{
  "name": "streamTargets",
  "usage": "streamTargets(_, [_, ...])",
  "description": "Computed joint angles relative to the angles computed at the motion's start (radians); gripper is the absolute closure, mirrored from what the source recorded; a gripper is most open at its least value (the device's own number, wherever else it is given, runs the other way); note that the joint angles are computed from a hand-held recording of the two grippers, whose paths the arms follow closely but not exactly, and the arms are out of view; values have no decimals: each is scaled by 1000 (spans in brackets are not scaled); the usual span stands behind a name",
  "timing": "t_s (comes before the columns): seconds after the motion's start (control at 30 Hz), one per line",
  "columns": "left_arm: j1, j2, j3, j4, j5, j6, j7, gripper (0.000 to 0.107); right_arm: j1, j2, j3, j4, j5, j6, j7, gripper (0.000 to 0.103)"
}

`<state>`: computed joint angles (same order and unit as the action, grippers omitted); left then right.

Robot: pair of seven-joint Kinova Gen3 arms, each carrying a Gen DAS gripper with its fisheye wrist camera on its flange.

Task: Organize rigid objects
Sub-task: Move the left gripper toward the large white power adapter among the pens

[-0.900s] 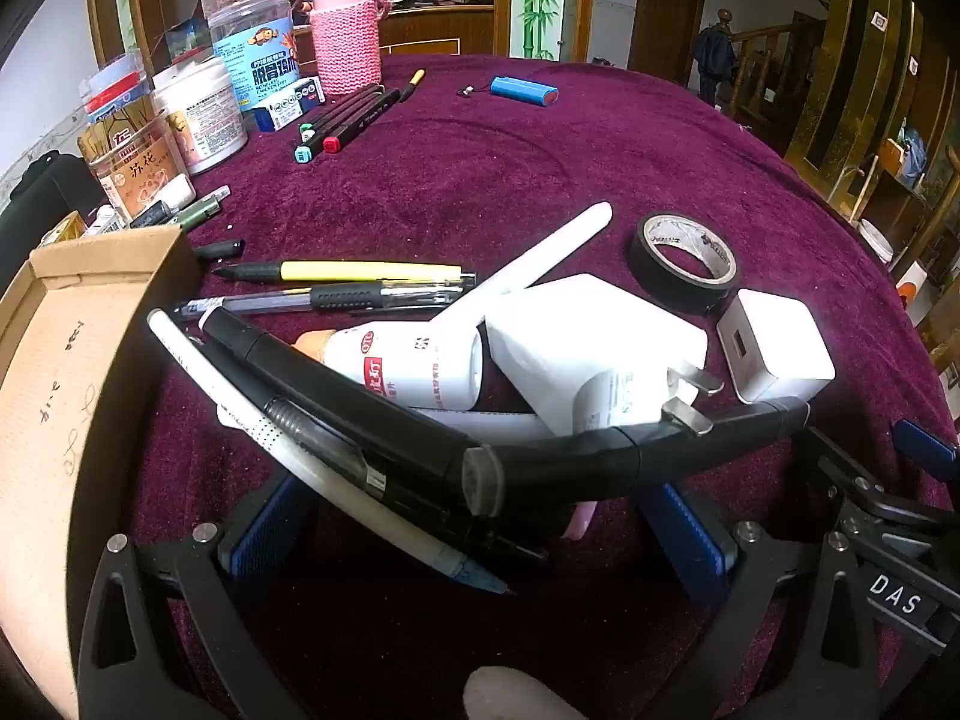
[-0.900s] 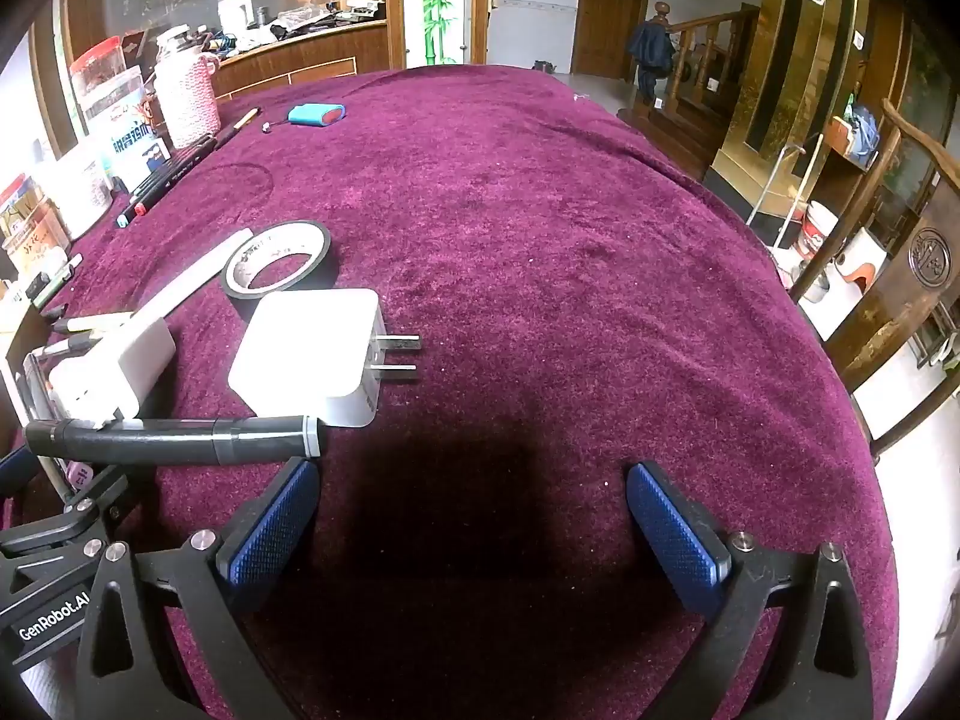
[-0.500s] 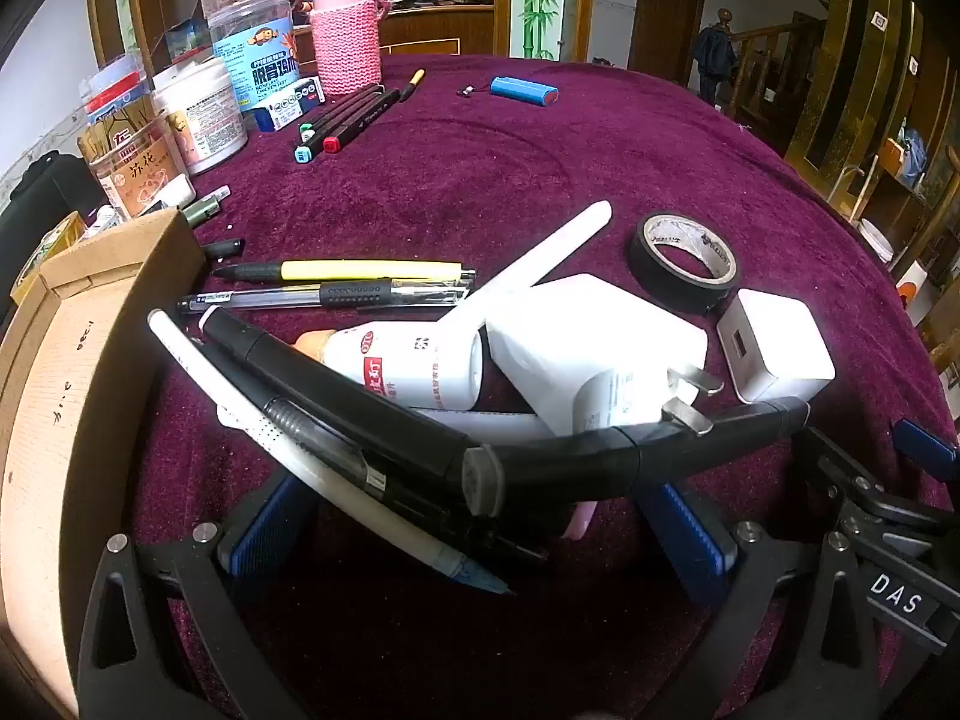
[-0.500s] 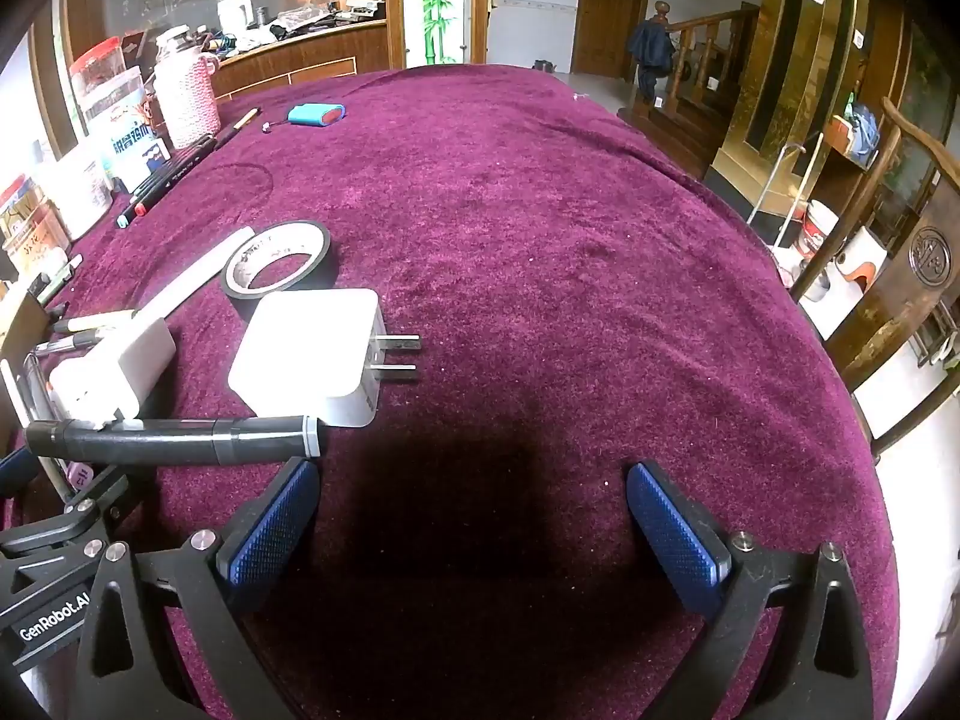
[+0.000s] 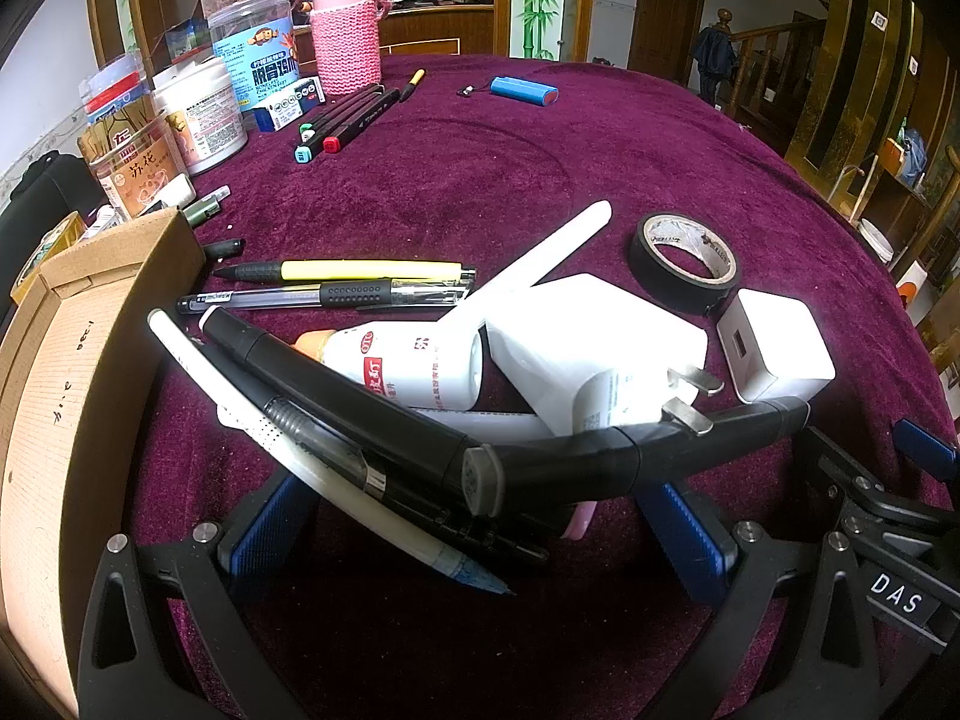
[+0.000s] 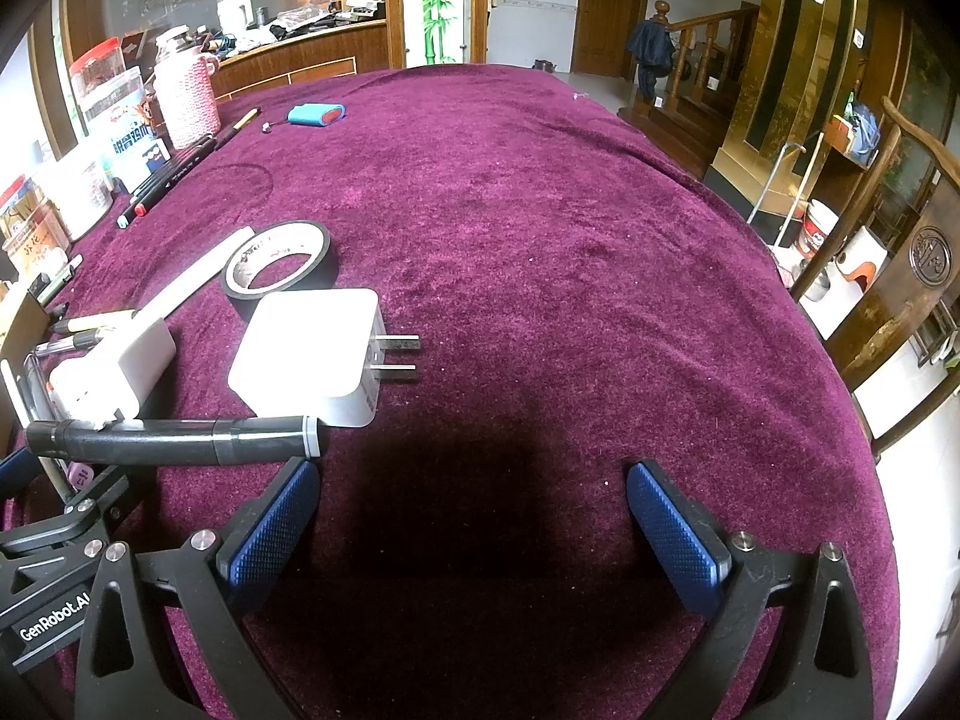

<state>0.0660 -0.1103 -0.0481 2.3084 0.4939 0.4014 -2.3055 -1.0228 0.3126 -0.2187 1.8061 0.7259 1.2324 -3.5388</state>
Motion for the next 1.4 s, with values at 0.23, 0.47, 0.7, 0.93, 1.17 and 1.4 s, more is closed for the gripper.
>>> streamTargets(0.23, [0, 0, 0, 0, -1, 0, 1, 5, 81, 7, -104, -2, 26, 23, -27, 1])
streamTargets(0.47, [-30, 32, -29, -95, -62, 202, -58, 5, 71, -11, -89, 14, 21, -3, 0, 1])
streamTargets(0.7, [-106, -30, -66, -42, 34, 269, -314, 5, 115, -36, -114, 28, -6, -48, 64, 1])
streamTargets(0.93, [-90, -78, -64, 11, 50, 208, -295, 5, 147, -32, -151, 19, -13, -32, 72, 1])
streamTargets(1.17, [-74, -76, -58, 6, 25, 195, -237, 5, 70, -1, -123, -69, -69, 152, 63, 1])
streamTargets(1.4, [-73, -76, -184, -27, 128, 334, -390, 5, -240, -64, -77, -47, 181, 421, -191, 1])
